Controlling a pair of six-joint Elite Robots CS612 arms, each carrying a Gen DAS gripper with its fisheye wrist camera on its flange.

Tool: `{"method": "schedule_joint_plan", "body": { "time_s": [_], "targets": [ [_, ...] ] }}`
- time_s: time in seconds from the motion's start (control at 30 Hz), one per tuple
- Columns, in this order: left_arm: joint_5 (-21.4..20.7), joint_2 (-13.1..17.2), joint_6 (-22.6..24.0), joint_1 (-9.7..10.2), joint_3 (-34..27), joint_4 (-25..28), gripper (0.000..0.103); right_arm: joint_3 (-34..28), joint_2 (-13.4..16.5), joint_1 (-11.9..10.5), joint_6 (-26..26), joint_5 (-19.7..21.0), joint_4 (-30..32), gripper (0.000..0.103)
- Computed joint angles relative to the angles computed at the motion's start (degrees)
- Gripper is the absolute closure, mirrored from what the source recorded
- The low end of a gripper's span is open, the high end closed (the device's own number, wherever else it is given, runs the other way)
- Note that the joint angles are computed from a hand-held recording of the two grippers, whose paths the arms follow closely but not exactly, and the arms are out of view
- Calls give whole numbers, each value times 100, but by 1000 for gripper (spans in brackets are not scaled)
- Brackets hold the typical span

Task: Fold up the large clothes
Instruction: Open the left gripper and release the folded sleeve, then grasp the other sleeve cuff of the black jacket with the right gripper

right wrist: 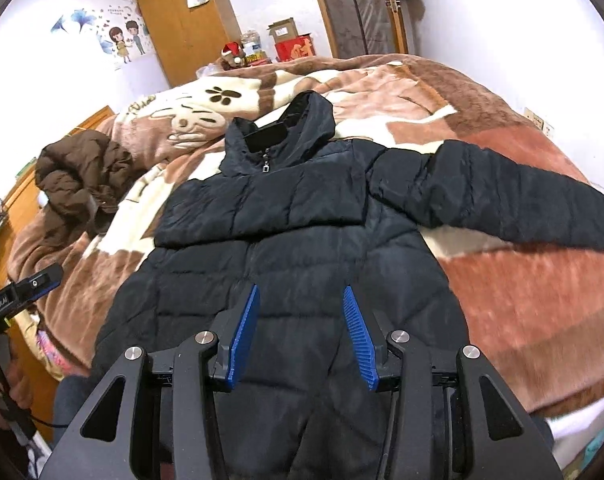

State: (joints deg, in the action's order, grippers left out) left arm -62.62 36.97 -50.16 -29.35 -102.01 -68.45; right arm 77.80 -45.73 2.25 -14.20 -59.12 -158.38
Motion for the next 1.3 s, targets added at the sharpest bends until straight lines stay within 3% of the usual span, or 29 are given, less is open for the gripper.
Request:
{"method": "schedule_joint_plan", "body": {
  "time_s": [0.3, 0.63, 0.87, 1.1, 1.3],
  "targets": [
    [89, -167, 401, -256, 185, -441, 41, 382, -215, -220, 508, 158, -613, 53],
    [-144, -377, 699, -165, 857, -683, 42, 62, 35, -408, 1271, -350, -547, 52],
    [-415, -512, 660, 4, 1380, -696, 42, -624, 499, -497, 1657, -597, -90, 52],
    [-561, -691, 849, 183, 1972, -815, 42, -1695, 1206, -591, 2180, -967, 510, 49],
    [-663, -841, 928, 337, 2522, -957, 41, -2951, 2002, -731, 2892, -1126, 1315, 47]
  ]
}}
